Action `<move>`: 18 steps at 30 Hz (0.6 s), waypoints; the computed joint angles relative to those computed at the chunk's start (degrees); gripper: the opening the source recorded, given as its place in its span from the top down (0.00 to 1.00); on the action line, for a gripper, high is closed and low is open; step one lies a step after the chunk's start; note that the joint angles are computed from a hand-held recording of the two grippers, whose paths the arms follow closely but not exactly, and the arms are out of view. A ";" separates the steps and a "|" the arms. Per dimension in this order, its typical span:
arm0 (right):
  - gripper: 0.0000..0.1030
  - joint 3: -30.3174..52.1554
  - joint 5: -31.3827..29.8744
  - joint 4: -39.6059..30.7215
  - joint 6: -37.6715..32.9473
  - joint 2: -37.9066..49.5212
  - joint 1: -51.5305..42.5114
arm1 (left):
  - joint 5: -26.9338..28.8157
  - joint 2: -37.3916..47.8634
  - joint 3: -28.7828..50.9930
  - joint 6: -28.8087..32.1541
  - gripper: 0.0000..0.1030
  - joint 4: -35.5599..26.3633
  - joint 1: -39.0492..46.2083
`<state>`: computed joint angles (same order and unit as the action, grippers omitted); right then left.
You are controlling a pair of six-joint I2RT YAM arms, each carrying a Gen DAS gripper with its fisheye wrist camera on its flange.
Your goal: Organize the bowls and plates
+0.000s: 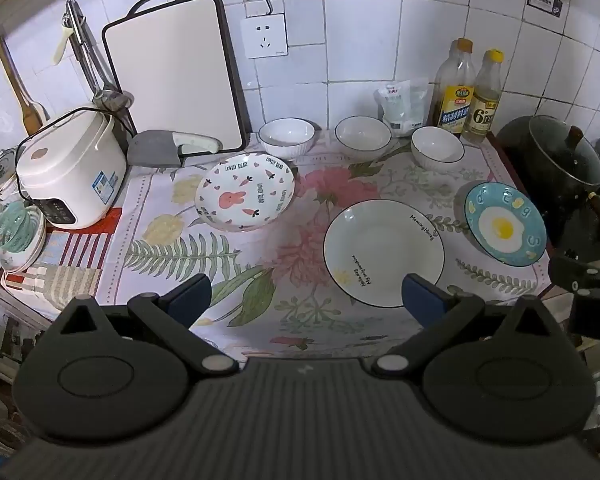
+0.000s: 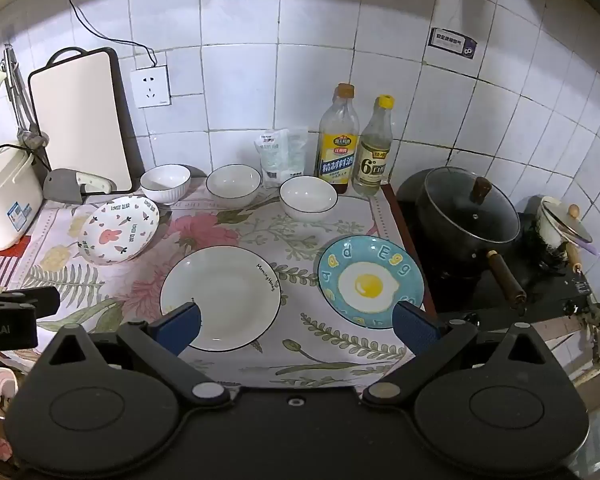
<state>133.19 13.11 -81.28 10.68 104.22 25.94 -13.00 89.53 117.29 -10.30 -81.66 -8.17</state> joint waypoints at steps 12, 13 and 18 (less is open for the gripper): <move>0.00 -2.73 0.23 1.96 0.08 -0.95 0.16 | 1.83 -0.79 -1.90 0.12 0.00 0.38 1.42; 0.00 -3.40 0.21 2.32 0.17 -1.30 0.26 | 1.82 -0.63 -1.61 0.11 0.00 0.21 1.43; 0.00 -4.46 0.19 2.67 0.35 -1.97 0.25 | 2.41 -1.76 -2.93 0.79 0.00 0.69 2.05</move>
